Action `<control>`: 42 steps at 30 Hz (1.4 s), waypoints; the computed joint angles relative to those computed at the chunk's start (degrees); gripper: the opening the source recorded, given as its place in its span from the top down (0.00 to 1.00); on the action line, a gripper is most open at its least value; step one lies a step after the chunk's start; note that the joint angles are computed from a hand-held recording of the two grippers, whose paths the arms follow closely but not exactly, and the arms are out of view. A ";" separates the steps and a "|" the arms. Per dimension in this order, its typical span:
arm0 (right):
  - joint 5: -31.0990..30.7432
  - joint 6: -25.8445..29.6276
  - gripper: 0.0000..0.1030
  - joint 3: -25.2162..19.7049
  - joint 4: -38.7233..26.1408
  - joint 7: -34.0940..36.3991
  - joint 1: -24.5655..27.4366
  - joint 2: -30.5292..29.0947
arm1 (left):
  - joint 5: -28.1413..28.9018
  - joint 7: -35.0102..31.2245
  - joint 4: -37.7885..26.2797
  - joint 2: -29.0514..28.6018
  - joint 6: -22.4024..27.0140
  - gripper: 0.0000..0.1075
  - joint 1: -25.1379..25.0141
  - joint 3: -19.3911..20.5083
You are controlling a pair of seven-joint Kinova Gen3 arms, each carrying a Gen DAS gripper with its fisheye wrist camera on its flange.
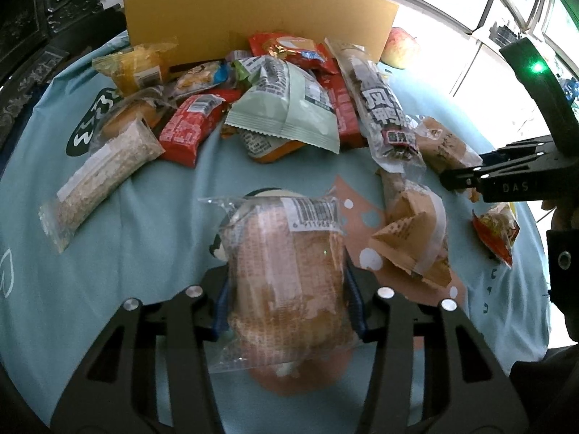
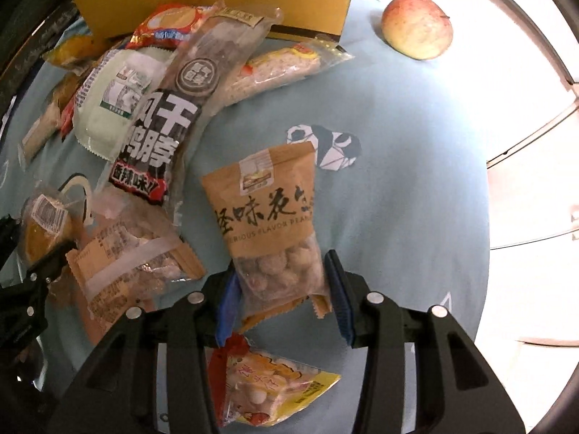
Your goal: Organize snacks
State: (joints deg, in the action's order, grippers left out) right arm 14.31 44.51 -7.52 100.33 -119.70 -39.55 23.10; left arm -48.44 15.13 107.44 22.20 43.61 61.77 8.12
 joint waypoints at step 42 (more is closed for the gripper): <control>-9.52 -6.70 0.65 -4.08 9.29 7.69 9.89 -19.29 | -4.94 6.07 -1.62 -8.19 12.10 0.55 -2.73 5.55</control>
